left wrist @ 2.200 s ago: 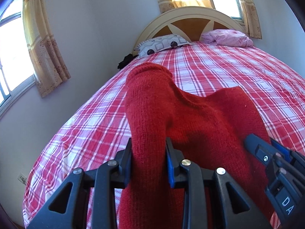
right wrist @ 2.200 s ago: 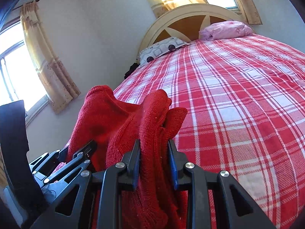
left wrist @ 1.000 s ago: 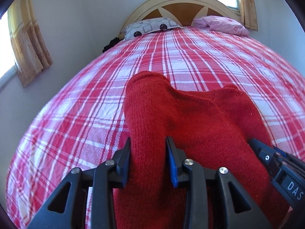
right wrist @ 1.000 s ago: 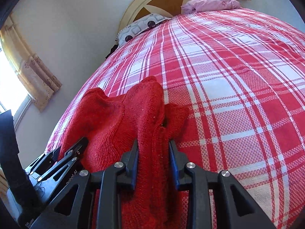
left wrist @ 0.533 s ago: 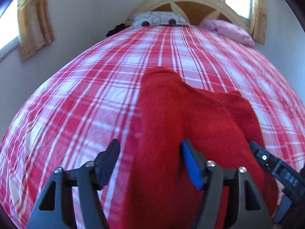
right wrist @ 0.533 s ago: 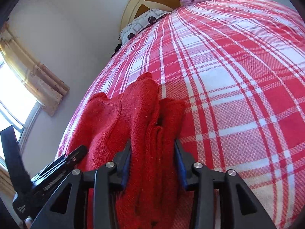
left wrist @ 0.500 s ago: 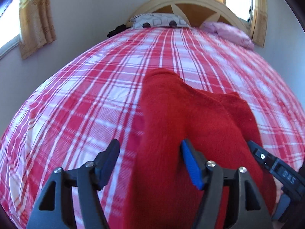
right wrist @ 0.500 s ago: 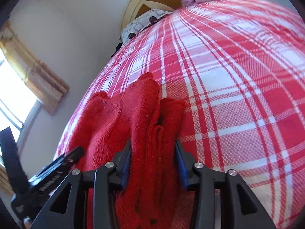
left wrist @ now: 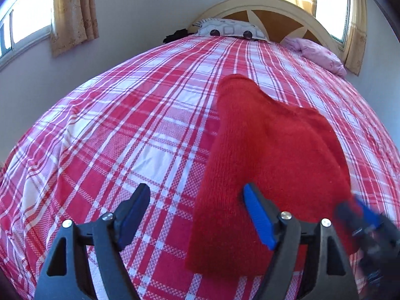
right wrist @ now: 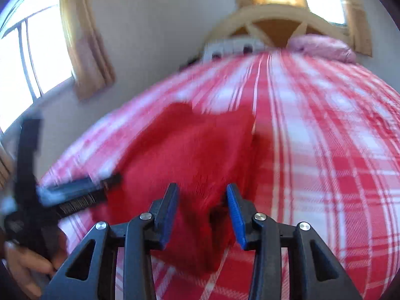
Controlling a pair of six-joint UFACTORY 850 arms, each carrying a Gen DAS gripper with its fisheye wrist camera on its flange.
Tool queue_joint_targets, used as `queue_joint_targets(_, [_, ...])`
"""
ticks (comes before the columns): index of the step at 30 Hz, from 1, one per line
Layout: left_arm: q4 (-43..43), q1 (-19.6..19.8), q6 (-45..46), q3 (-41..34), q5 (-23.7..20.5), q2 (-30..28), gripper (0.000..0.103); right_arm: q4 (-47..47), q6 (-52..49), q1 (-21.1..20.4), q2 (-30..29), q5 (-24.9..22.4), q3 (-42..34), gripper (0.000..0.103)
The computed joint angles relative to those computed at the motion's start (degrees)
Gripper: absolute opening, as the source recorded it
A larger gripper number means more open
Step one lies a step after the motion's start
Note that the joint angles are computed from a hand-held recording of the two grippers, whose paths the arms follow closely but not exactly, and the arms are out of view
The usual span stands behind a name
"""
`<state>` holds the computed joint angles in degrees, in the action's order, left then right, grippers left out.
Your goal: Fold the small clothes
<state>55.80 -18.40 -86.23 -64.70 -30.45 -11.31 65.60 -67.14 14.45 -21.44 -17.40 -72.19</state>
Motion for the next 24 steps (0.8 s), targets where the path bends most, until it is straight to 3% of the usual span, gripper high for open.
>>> queue_joint_targets(6, [1.7, 0.4, -2.8, 1.5, 0.4, 0.1, 0.094, -8.3, 6.9, -1.1, -2.0, -3.1, -2.3, 0.05])
queue_joint_targets(9, [-3.8, 1.5, -1.8, 2.9, 2.9, 1.5, 0.097, -3.4, 6.3, -3.3, -3.0, -8.7, -2.5, 0.053])
queue_joint_targets(17, [-3.6, -1.1, -1.6, 4.9, -0.9, 3.2, 0.097, -4.7, 6.7, -2.7, 0.3, -5.2, 1.3, 0.055])
queue_joint_targets(20, [-3.2, -1.3, -2.2, 5.7, -1.1, 4.4, 0.096, 4.5, 1.2, -3.9, 3.0, -3.8, 4.5, 0.055])
queue_joint_targets(22, [-2.8, -2.1, -2.2, 5.6, -3.6, 4.9, 0.096, 14.4, -8.1, -3.8, 6.3, 0.9, 8.0, 0.055])
queue_joint_targets(24, [-1.4, -3.1, -2.9, 5.6, -5.3, 5.5, 0.096, 21.2, -17.1, -3.4, 8.2, 1.1, 9.8, 0.055])
